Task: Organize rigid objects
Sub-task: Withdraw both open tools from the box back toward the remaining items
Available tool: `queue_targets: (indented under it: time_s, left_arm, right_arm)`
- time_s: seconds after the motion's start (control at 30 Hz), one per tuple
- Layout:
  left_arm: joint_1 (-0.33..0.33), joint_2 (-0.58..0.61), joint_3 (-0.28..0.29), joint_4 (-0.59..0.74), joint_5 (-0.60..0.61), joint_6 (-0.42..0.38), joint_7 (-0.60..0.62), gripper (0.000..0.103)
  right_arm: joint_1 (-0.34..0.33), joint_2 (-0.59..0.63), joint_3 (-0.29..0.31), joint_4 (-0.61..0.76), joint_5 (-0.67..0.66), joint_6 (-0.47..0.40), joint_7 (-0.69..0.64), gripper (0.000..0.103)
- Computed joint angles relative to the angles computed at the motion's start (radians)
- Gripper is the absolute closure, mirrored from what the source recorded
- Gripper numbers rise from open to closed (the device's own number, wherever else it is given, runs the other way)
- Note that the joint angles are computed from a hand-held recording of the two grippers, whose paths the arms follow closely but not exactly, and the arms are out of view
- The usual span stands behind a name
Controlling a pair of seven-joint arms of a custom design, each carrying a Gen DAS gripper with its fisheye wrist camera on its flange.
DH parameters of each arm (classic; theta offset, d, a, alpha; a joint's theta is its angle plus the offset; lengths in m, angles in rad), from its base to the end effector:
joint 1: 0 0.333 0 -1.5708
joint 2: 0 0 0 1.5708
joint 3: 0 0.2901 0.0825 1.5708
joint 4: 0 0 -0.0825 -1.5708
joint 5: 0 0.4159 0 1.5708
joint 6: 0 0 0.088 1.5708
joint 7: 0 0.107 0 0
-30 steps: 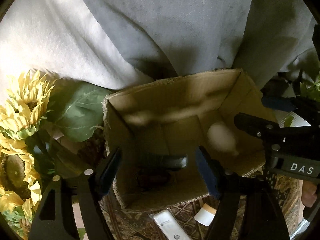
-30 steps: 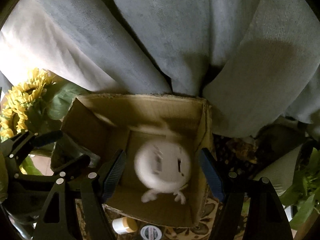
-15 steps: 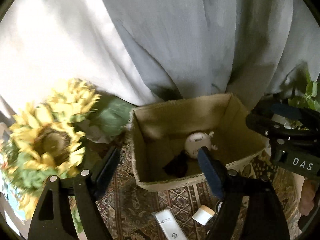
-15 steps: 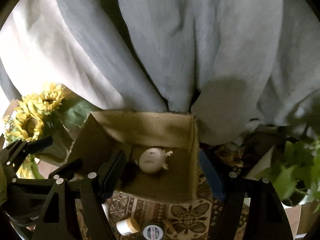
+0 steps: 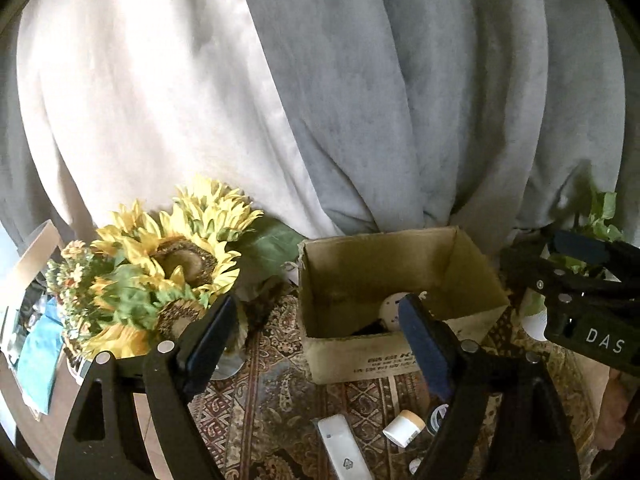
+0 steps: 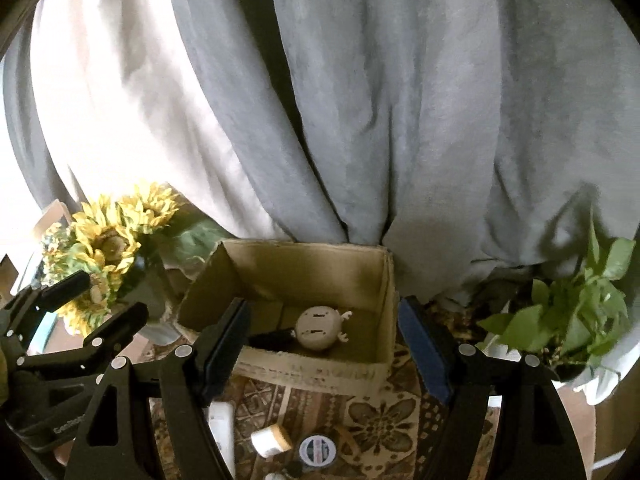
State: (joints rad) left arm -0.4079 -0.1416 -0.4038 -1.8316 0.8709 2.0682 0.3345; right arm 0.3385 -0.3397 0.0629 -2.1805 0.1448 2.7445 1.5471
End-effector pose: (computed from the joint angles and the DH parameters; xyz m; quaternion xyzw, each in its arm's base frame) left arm 0.4254 -0.4098 0.6109 -0.6674 0.5892 -0.2571 0.3760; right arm 0.5002 0.2101 0.6048 -0.7302 0.5244 -0.2083 0.3853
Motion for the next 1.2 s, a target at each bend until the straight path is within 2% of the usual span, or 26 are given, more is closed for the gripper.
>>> queue_targets:
  time_s: [0.13, 0.23, 0.37, 0.67, 0.9, 1.2]
  left_arm:
    - [-0.006, -0.02, -0.012, -0.025, 0.015, -0.016, -0.032, 0.015]
    - [-0.009, -0.032, -0.02, -0.044, 0.015, -0.027, -0.054, 0.007]
    - [-0.014, -0.047, -0.032, -0.07, 0.008, -0.043, -0.084, 0.001]
    - [-0.026, -0.07, -0.036, -0.138, -0.081, -0.025, -0.121, 0.0]
    - [-0.032, -0.057, -0.032, -0.166, -0.143, -0.005, -0.123, 0.0]
    - [-0.042, -0.034, -0.018, -0.186, -0.225, -0.001, -0.109, 0.001]
  right_arm:
    - [-0.024, -0.056, 0.025, -0.067, -0.04, 0.05, 0.05, 0.026]
    - [-0.047, -0.09, 0.045, -0.112, -0.086, 0.092, 0.094, 0.025]
    - [-0.037, -0.129, 0.036, -0.163, -0.1, 0.12, 0.114, 0.025]
    - [-0.01, -0.184, 0.017, -0.26, -0.105, 0.14, 0.119, 0.024]
    - [-0.025, -0.204, 0.029, -0.317, -0.119, 0.138, 0.134, 0.024]
    - [-0.005, -0.189, 0.014, -0.351, -0.115, 0.099, 0.121, 0.024]
